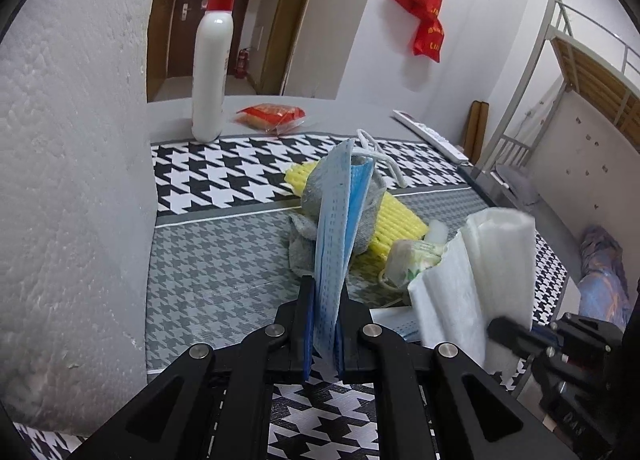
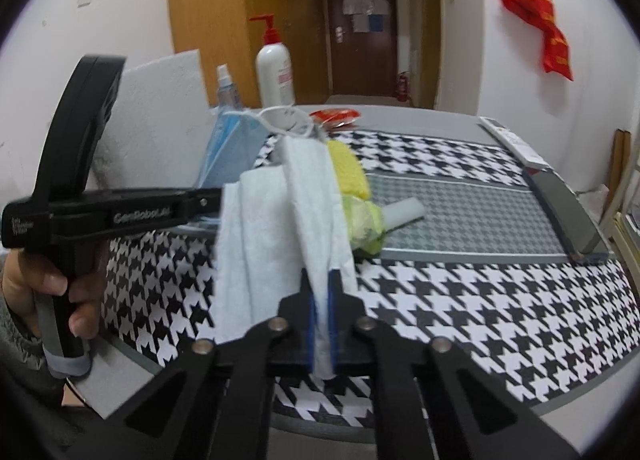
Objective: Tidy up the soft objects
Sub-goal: 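Grasp the blue face mask with the left tool while the right tool grasps the white tissue, then lift the mask and tissue and carry both toward the white foam box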
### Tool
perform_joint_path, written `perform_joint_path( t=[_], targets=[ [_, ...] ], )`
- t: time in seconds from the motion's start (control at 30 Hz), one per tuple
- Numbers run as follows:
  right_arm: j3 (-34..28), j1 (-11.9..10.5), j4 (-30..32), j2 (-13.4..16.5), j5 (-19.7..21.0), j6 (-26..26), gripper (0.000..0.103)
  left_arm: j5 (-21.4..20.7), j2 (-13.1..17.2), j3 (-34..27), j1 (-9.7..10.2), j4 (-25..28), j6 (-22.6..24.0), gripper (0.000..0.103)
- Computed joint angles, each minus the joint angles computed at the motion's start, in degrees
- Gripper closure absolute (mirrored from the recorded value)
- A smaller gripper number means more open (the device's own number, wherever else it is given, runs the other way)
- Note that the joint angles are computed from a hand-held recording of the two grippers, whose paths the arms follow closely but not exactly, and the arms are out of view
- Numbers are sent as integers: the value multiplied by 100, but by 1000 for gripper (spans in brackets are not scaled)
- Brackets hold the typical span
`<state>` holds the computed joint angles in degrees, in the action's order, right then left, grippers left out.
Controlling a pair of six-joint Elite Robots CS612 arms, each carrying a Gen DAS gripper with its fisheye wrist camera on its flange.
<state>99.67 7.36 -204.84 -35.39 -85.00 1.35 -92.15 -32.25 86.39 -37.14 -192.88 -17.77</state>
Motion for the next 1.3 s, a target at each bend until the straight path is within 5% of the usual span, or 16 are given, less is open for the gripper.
perform_joint_path(
  t=[0.5,1.3],
  targets=[
    [306,31,-741,-225,-655,278,98,122,-22,156,-50,-644,107,94],
    [475,-57,-1331,-352,-580,430,98,545,-324,550,-223,-1545,628,97]
  ],
)
